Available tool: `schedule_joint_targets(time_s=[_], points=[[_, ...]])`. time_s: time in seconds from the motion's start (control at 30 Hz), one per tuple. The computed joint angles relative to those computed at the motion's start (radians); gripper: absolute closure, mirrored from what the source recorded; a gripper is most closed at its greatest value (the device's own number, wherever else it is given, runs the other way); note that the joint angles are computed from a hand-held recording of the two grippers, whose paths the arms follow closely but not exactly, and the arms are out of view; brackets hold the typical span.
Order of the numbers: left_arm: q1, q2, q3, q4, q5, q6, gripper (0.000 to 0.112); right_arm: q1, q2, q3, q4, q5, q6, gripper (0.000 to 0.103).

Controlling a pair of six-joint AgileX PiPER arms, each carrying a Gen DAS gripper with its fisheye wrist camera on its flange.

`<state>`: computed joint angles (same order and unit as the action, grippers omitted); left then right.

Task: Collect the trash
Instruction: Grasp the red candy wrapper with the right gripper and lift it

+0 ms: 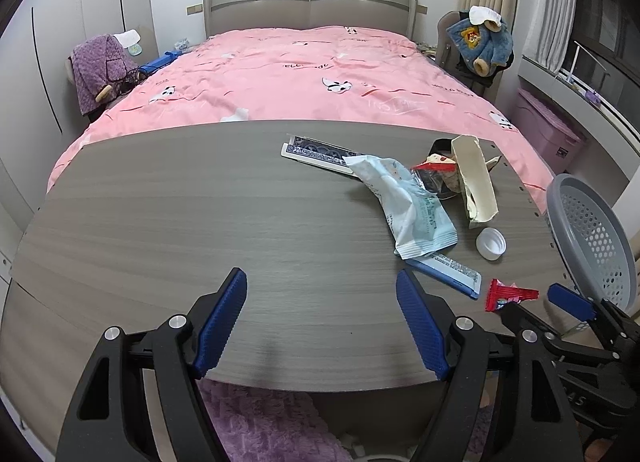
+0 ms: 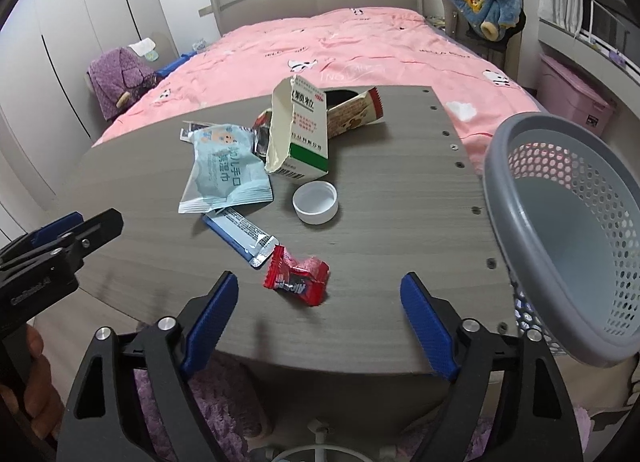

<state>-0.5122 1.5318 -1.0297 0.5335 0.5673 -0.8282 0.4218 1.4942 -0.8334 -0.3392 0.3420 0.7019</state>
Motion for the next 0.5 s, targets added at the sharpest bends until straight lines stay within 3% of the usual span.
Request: schedule_joint_targets(time_s=[0.17,0.3,0.5], points=[[-0.007,0.013,-0.007,-0.008,0.0,0.002,0.038,0.014,0.043,-0.022,-0.049,0.003,0.042,0.028],[-0.007,0.023,-0.011,-0.024,-0.005,0.019,0.038,0.041,0.061,-0.034,-0.185,0.026,0.166,0.034],[-0.027,0.029,-0.016,-0.025,-0.004,0.018,0.038,0.063,0.064,-0.031,-0.287,0.041,0.25,0.06]])
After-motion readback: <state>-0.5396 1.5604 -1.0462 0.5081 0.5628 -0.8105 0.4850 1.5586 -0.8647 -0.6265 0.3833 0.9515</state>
